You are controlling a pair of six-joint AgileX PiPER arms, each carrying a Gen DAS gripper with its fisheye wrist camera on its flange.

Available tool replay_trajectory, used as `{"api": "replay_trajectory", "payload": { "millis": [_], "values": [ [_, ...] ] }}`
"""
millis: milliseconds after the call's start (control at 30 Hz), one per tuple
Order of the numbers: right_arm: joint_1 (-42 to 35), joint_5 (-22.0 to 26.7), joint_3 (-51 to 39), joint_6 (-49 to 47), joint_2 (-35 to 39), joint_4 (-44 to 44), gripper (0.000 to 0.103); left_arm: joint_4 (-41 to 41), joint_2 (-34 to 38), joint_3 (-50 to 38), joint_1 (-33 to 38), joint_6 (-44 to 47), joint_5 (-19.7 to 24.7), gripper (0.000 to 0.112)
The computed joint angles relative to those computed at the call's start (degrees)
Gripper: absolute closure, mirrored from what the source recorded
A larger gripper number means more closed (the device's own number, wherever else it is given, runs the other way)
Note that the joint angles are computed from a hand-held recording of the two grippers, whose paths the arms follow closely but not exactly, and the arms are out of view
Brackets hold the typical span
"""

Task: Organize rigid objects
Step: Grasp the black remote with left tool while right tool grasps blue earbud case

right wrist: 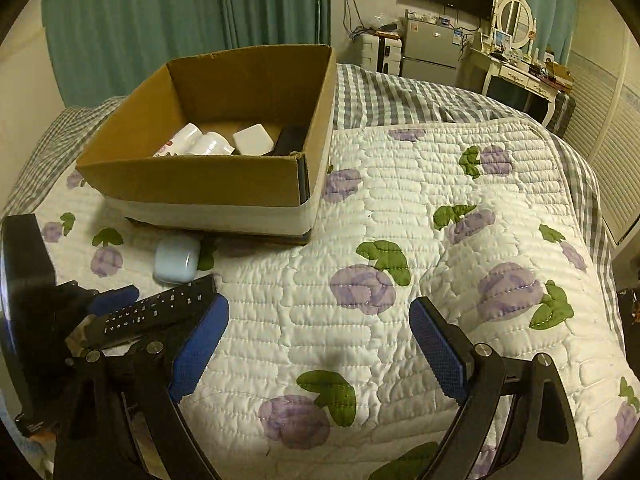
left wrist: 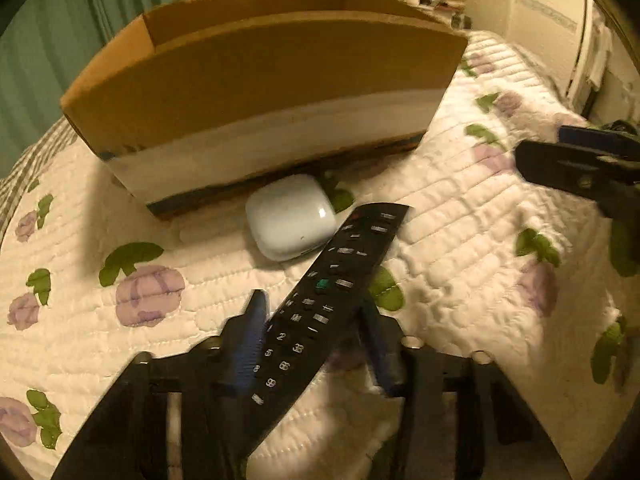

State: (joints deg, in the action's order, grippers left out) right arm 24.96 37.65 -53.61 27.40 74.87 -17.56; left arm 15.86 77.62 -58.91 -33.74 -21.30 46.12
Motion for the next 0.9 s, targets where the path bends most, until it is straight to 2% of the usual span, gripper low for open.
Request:
{"api": "replay_trajectory", "payload": {
  "millis": [167,300,433,567,733,900],
  "values": [
    [0.09,0.0,0.2,0.33,-0.68,-0.37,0.011,-0.78,-5.56,-0.15,-1.6,-1.8,3.26,0.092],
    [0.75,0.04,0.31,1.77,-1.3,-1.64,0.011,0.47,-9.92,-1.69,-1.7,-4.34,5.53,0.093],
    [2.39,-0.78,0.85,2.55,-2.03,-2.86,0.011,-2.15,-14.22,-2.0,4.86,-1.53,5.75,0.093],
    [5.02,-1.47,0.46,3.08,-0.89,-2.91,0.011,-2.75,-13.79,-2.33,12.61,0.39,5.34,0.093],
    [9.35,-3.83,-1.67,4.43,4.05,-2.29,0.011,-7.36,-11.4,-1.93,21.25,3.99,3.16,0.093],
    [12.74,-6.51,-5.56,9.5,12.39,-3.98,0.011,-8.31,-9.01,-2.81,23.38,4.44,0.34,0.093]
  ]
}}
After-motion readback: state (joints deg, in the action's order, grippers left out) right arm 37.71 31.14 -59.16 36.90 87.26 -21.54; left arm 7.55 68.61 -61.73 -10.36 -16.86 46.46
